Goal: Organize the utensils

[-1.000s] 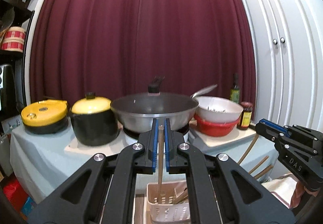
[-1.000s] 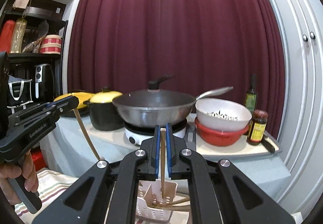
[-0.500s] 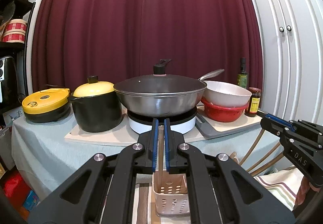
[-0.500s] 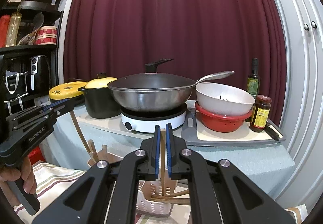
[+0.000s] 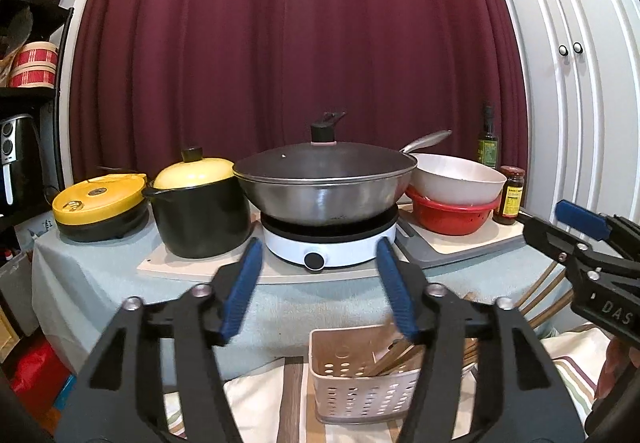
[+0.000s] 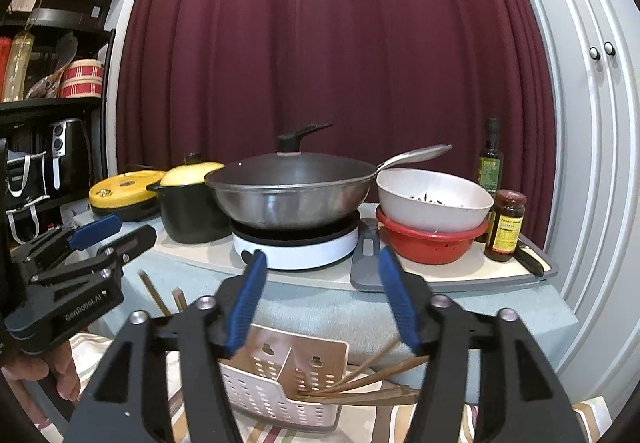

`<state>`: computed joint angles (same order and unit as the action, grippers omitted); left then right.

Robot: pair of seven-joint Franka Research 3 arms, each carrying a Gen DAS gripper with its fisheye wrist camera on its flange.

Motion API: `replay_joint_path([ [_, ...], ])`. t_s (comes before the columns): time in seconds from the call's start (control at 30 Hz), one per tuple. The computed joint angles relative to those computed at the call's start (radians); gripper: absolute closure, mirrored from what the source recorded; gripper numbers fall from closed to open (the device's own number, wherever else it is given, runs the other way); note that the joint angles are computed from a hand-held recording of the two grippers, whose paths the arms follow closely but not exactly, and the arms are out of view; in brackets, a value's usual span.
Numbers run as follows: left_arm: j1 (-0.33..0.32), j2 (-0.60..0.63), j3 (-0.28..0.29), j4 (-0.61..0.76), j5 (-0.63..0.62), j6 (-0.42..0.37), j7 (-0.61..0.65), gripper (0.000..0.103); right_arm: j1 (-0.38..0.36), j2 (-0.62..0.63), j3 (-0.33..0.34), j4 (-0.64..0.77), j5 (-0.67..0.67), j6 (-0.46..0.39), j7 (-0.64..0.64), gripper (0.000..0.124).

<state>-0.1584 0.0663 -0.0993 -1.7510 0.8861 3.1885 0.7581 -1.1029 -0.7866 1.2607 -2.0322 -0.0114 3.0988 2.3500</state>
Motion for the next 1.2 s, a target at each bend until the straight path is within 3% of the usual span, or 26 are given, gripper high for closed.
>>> replay_joint_path([
  [0.17, 0.006, -0.039, 0.012, -0.005, 0.150, -0.010, -0.153, 0.022, 0.049, -0.045, -0.051, -0.025, 0.009, -0.028, 0.025, 0.049],
  [0.27, 0.037, -0.078, -0.018, -0.046, 0.086, -0.010, -0.094, 0.018, 0.090, -0.072, -0.084, -0.044, 0.004, -0.061, 0.041, 0.044],
  [0.37, 0.079, -0.124, -0.049, -0.074, 0.157, -0.013, -0.157, 0.013, 0.126, -0.096, -0.113, -0.056, -0.012, -0.095, 0.055, 0.041],
  [0.47, 0.087, -0.188, -0.057, -0.145, 0.061, -0.019, -0.066, 0.011, 0.176, -0.137, -0.148, -0.079, -0.028, -0.139, 0.078, 0.039],
  [0.57, 0.123, -0.258, -0.083, -0.214, 0.044, -0.019, -0.049, 0.009, 0.229, -0.173, -0.176, -0.098, -0.049, -0.198, 0.099, 0.039],
  [0.67, 0.091, -0.344, -0.052, -0.315, -0.050, -0.025, 0.045, 0.007, 0.298, -0.193, -0.200, -0.124, -0.067, -0.248, 0.123, 0.038],
  [0.8, -0.015, -0.490, 0.039, -0.483, -0.185, -0.061, 0.166, 0.005, 0.397, -0.233, -0.224, -0.167, -0.093, -0.321, 0.168, 0.038],
  [1.07, -0.108, -0.803, 0.110, -0.763, -0.342, -0.212, 0.297, 0.004, 0.626, -0.293, -0.245, -0.264, -0.131, -0.475, 0.278, 0.037],
  [1.2, -0.104, -0.971, 0.106, -0.873, -0.405, -0.302, 0.337, 0.004, 0.728, -0.293, -0.251, -0.290, -0.147, -0.554, 0.326, 0.037],
])
